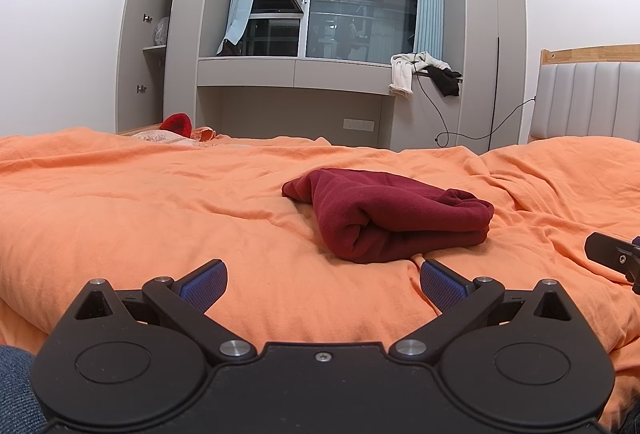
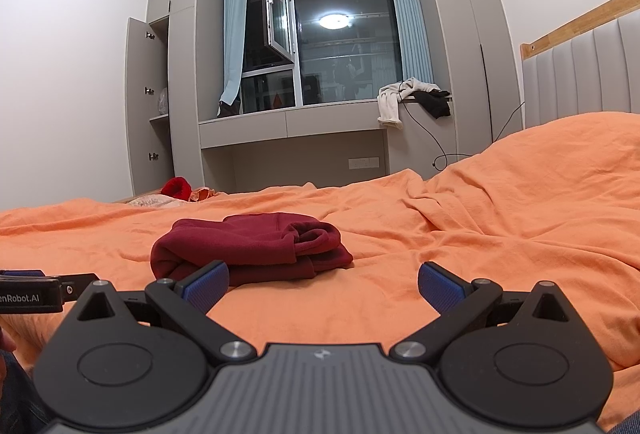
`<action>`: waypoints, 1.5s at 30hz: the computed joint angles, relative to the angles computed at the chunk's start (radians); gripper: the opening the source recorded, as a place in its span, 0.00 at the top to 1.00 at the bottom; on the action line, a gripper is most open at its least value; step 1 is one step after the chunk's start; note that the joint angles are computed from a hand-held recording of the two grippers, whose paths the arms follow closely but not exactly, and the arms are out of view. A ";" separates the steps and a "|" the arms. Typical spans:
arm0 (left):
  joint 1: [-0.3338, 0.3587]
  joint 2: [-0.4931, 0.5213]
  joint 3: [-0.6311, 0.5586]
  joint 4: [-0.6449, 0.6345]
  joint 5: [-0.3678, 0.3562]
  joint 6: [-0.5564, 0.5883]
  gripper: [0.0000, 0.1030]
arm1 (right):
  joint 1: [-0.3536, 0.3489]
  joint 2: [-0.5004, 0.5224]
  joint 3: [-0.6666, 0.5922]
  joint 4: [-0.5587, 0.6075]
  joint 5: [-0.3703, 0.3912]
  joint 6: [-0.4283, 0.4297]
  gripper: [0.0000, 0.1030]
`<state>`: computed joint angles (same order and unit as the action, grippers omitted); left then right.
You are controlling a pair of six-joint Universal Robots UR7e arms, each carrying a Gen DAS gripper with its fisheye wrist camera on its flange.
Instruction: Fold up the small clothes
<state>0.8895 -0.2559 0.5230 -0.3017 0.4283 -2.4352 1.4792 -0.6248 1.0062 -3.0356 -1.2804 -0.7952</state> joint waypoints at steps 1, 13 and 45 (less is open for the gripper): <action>0.000 0.000 0.000 0.000 0.000 0.000 0.01 | 0.000 0.000 0.000 0.000 0.000 0.000 0.00; 0.000 0.000 -0.001 0.002 -0.001 0.001 0.01 | 0.001 -0.001 0.001 0.000 -0.002 -0.002 0.00; 0.000 0.004 0.017 -0.115 -0.046 0.112 0.01 | 0.002 -0.006 0.007 0.001 -0.005 -0.007 0.00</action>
<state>0.8897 -0.2515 0.5405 -0.4167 0.3823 -2.3231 1.4810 -0.6313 1.0133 -3.0350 -1.2851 -0.8023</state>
